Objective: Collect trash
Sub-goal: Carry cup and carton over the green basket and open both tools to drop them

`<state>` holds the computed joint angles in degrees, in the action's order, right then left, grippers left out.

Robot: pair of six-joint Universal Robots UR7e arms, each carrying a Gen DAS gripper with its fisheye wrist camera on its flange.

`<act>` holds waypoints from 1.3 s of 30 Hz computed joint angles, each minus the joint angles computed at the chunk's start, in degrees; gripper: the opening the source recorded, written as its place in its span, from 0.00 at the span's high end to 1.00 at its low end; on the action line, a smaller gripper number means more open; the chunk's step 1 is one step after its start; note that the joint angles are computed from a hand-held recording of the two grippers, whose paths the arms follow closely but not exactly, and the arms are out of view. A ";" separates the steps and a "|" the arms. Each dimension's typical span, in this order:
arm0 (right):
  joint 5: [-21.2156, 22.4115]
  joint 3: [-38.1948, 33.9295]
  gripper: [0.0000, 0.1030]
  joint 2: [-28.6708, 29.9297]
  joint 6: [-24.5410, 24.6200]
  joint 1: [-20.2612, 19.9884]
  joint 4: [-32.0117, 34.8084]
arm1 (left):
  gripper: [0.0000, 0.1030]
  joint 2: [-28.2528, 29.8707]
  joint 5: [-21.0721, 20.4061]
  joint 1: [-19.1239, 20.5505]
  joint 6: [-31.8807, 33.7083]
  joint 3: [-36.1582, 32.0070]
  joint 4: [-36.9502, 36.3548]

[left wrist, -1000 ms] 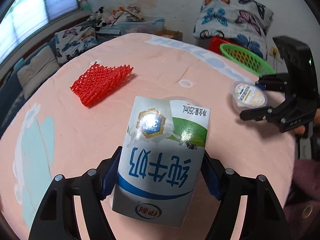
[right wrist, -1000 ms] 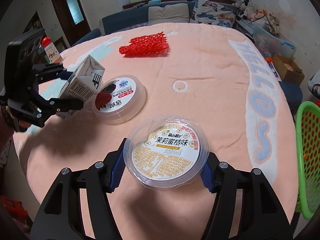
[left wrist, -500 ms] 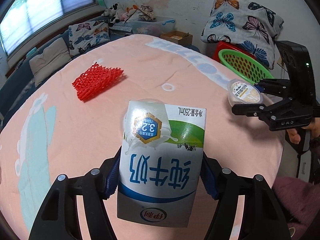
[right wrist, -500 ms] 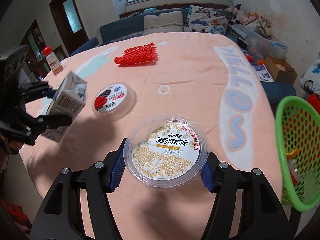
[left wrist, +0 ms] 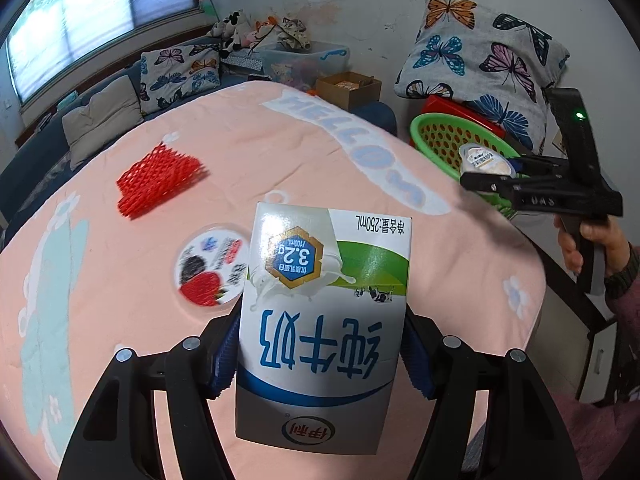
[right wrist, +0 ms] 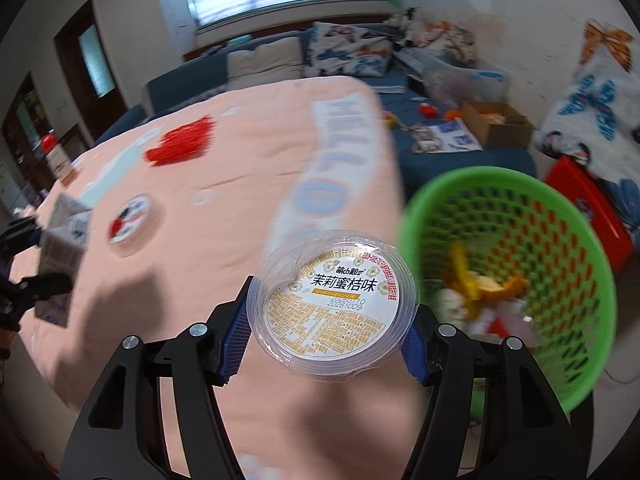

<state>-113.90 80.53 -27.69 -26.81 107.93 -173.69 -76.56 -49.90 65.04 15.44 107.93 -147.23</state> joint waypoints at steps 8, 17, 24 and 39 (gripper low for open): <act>-3.72 0.46 0.38 -2.83 -0.78 -3.93 -3.02 | 0.37 3.45 -0.46 -2.45 -2.56 -1.40 -0.10; -6.08 -0.02 0.37 -4.49 -0.06 -7.03 -4.01 | 0.37 8.31 -1.18 -4.64 -2.28 -4.53 -0.20; -5.60 1.70 0.27 -6.02 0.40 -8.03 -5.76 | 0.37 12.53 -3.21 -5.42 -1.78 -8.15 -0.33; -3.32 7.10 0.23 -9.86 0.79 -8.55 -9.07 | 0.37 24.82 -7.18 -5.79 -1.46 -20.99 2.52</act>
<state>-117.22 87.63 -37.55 -26.02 99.38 -182.76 -51.74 -57.07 59.25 13.99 86.94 -144.71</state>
